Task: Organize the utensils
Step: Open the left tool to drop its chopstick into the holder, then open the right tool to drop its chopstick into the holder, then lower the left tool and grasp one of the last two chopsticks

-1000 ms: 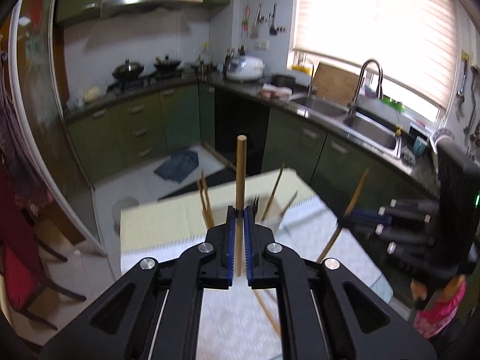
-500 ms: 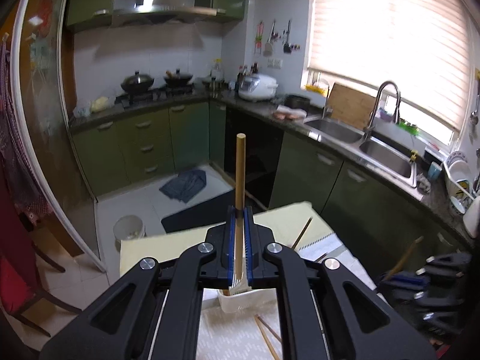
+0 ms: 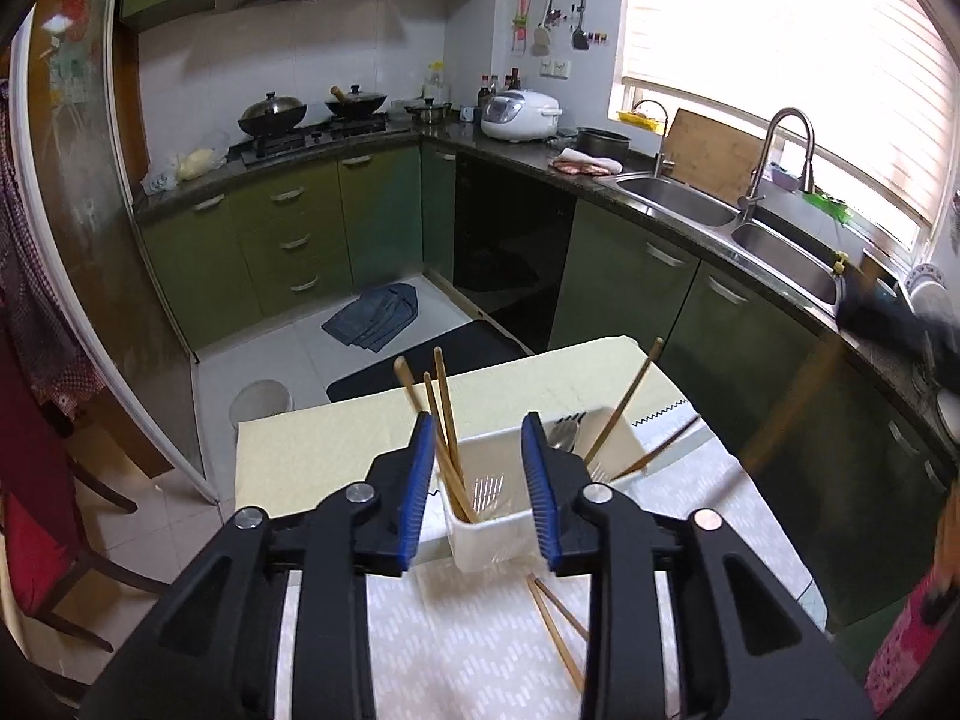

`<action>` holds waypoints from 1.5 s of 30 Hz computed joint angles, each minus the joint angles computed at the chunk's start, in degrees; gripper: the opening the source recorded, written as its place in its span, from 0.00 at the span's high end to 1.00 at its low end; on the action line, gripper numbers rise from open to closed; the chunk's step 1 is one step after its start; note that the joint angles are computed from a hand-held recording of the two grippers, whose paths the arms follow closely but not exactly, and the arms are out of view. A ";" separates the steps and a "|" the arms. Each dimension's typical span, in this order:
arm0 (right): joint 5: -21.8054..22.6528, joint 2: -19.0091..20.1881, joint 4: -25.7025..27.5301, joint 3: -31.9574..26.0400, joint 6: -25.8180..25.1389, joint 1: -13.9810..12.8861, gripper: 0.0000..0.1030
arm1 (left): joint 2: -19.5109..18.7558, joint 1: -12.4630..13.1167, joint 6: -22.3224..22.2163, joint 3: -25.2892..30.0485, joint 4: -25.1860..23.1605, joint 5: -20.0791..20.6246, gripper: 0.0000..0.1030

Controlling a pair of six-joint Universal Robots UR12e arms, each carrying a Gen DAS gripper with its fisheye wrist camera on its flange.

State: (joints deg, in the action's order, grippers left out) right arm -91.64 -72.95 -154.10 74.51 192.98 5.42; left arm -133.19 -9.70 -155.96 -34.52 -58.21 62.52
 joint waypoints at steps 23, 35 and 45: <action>-7.36 8.66 2.38 -7.55 0.92 -0.03 0.84 | 5.90 1.18 5.01 -10.78 -2.77 1.02 0.72; -8.77 -4.18 -7.36 13.33 -0.04 1.23 0.74 | 2.61 -2.02 4.26 -8.97 -23.24 8.78 0.59; -5.59 -8.88 -6.38 24.57 7.29 -2.03 0.74 | 0.73 -4.83 -0.15 -10.50 -22.27 15.68 0.59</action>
State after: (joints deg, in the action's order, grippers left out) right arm -97.22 -81.83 -160.49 99.08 200.26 3.39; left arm -132.46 -14.53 -156.10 -45.02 -80.48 78.20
